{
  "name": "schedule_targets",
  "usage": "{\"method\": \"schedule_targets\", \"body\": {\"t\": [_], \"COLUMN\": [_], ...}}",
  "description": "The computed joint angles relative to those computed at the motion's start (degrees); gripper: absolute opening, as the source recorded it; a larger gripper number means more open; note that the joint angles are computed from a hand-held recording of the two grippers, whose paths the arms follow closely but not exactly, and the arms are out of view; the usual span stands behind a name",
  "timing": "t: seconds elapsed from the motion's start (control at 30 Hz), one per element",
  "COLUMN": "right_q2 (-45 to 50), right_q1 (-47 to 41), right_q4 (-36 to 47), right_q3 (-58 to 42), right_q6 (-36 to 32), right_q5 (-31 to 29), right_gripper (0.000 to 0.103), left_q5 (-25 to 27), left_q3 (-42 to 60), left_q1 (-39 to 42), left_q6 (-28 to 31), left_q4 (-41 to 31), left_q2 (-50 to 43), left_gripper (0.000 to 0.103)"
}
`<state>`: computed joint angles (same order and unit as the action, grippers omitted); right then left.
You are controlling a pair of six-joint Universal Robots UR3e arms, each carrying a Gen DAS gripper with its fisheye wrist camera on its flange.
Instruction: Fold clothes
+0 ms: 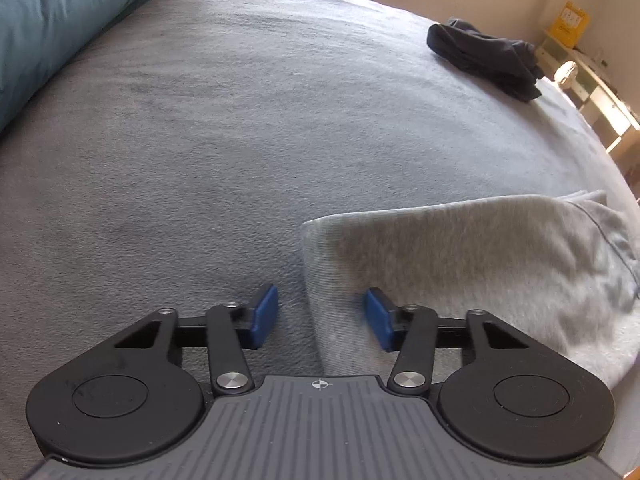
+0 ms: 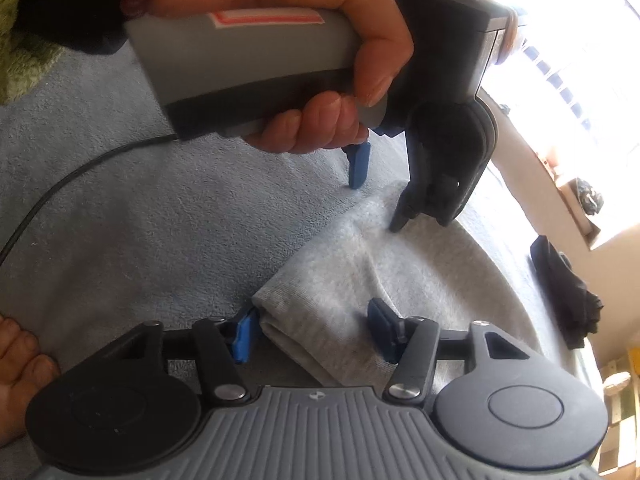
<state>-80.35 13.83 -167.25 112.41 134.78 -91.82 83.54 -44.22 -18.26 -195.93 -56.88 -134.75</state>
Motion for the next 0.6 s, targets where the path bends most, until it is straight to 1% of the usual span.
{"method": "schedule_targets", "body": {"t": [0.1,0.2,0.27,0.3,0.33,0.37,0.4,0.43,0.53,0.6], "right_q2": [0.5,0.7,0.4,0.4,0.3,-0.5,-1.0,-1.8,-4.4,-6.8], "right_q1": [0.0,-0.1,-0.2,-0.4,-0.6,-0.7,-1.3,-2.0,-4.4,-6.8], "right_q4": [0.2,-0.6,-1.4,-2.1,-2.8,-3.9,-4.7,-5.4,-6.4,-5.8], "right_q3": [-0.7,-0.5,0.2,0.3,0.5,1.7,2.1,2.7,3.8,3.8], "right_q6": [0.3,0.3,0.6,0.8,1.1,2.1,2.9,3.8,7.1,10.5], "right_q5": [0.0,0.0,0.1,0.3,0.5,0.7,1.5,2.2,4.8,6.9], "right_gripper": [0.050,0.046,0.039,0.033,0.029,0.027,0.023,0.021,0.018,0.017], "left_q5": [-0.4,-1.6,-2.2,-3.0,-2.8,-2.5,-2.7,-2.9,-3.9,-4.8], "left_q3": [-0.5,-1.9,-2.4,-2.7,-2.4,-2.0,-2.0,-2.1,-1.6,1.0], "left_q1": [0.0,0.5,0.7,0.9,0.8,0.6,0.7,0.7,1.0,0.9], "left_q6": [-1.3,-3.2,-4.8,-5.6,-6.4,-7.1,-7.8,-8.6,-10.5,-11.2], "left_q4": [1.8,4.5,6.1,6.9,6.9,6.8,7.1,7.5,8.1,7.4], "left_q2": [-0.5,-0.6,-0.8,-0.8,-0.9,-1.0,-0.8,-0.5,0.2,-0.1], "left_gripper": [0.046,0.045,0.038,0.028,0.024,0.020,0.013,0.009,0.007,0.007]}}
